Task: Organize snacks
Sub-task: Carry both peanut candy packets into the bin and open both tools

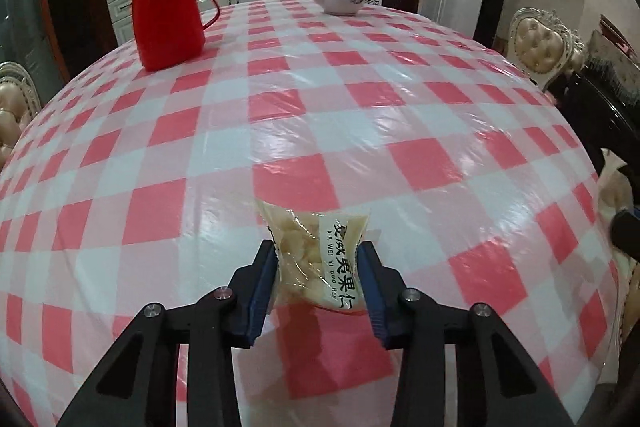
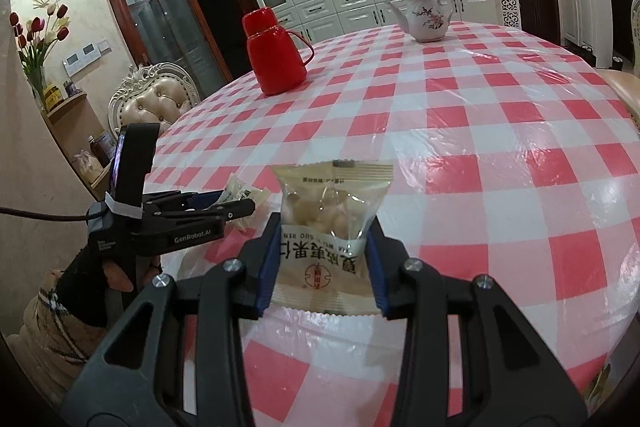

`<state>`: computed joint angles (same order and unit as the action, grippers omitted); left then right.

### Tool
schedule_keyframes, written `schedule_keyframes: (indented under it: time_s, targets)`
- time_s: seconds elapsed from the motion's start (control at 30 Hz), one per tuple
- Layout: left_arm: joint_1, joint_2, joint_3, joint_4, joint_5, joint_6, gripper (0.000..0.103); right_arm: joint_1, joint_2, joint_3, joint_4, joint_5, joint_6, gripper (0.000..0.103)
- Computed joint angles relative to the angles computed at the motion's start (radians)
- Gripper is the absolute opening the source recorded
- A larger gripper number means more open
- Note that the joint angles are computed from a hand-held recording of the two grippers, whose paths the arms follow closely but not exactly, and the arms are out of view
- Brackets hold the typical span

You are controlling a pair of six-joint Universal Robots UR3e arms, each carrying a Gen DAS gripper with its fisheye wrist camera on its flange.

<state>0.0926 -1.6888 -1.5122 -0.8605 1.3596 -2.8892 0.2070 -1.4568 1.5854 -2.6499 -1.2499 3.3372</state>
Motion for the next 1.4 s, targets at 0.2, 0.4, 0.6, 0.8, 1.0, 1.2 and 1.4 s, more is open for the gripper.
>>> schedule_keyframes:
  time_s: [0.2, 0.4, 0.6, 0.8, 1.0, 1.2, 1.4]
  targets:
    - [-0.063, 0.024, 0.002, -0.006, 0.011, -0.005, 0.040, -0.033, -0.063, 0.072, -0.018, 0.027, -0.008, 0.043]
    - [-0.145, 0.027, 0.017, -0.004, 0.028, -0.013, 0.040, -0.080, -0.158, 0.171, -0.033, 0.047, -0.017, 0.043]
    - [-0.211, -0.003, 0.061, -0.018, 0.021, -0.025, 0.040, -0.154, -0.266, 0.272, -0.014, 0.072, -0.035, 0.043]
    - [-0.296, -0.062, 0.149, -0.040, 0.009, -0.041, 0.040, -0.252, -0.382, 0.355, 0.040, 0.104, -0.065, 0.043]
    - [-0.399, -0.155, 0.300, -0.113, -0.094, -0.059, 0.040, -0.380, -0.586, 0.424, 0.272, 0.074, -0.184, 0.043]
    - [-0.553, -0.325, 0.532, -0.197, -0.196, -0.059, 0.040, -0.663, -0.737, 0.335, 0.681, 0.060, -0.350, 0.043]
    - [-0.680, -0.492, 0.758, -0.328, -0.256, -0.012, 0.040, -0.813, -0.750, 0.231, 0.957, -0.100, -0.518, 0.043]
